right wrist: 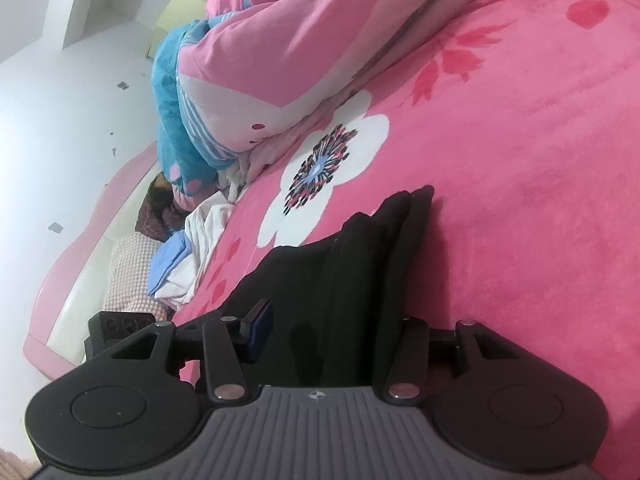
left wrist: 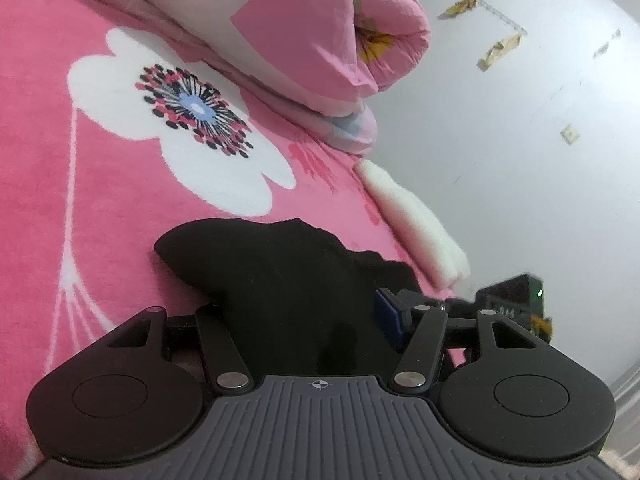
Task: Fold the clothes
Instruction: 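Grasp the shirt's opposite edge with the left tool, then lift the folded black shirt up off the bedspread with both tools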
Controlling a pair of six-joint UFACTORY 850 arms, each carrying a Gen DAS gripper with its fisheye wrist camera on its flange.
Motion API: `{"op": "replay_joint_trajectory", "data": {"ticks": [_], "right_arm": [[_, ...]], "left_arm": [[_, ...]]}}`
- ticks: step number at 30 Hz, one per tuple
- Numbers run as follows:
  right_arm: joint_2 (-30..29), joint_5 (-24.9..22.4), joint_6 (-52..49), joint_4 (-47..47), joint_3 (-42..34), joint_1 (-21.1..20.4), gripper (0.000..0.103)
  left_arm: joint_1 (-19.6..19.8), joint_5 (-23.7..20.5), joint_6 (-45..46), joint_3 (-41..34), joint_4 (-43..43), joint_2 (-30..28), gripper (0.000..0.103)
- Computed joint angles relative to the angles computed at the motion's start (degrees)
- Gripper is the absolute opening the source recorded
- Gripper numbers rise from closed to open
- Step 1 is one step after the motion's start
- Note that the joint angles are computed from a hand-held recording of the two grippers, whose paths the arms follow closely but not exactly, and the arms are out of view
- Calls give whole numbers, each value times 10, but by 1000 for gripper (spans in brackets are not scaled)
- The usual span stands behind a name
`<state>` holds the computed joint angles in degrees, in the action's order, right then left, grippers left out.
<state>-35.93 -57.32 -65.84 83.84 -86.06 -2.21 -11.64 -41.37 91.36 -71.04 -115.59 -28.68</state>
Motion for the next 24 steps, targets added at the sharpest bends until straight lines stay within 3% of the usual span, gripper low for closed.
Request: {"op": "replay_joint_trajectory", "data": {"ticks": [5,8,12,16,19,24], "right_arm": [[3,25,0,-15,-4,8,38],[15,58,2,-36,1,16,29],[45,121,-4,-75,17,34,17],[80,185,-24,-89,43,53,11],[116,241,-65,-74,77,70,10],[181,321,-175,-18,134,96,10]], "left_arm": [[-10,34,24,1,1,7,59],[-20,74,34,0,5,15,53],[-41,159,65,-2,11,30,30],[-50,192,86,3,3,44,12],[-60,213,152,16,-59,60,10],[-83,238,382,56,-264,109,9]]}}
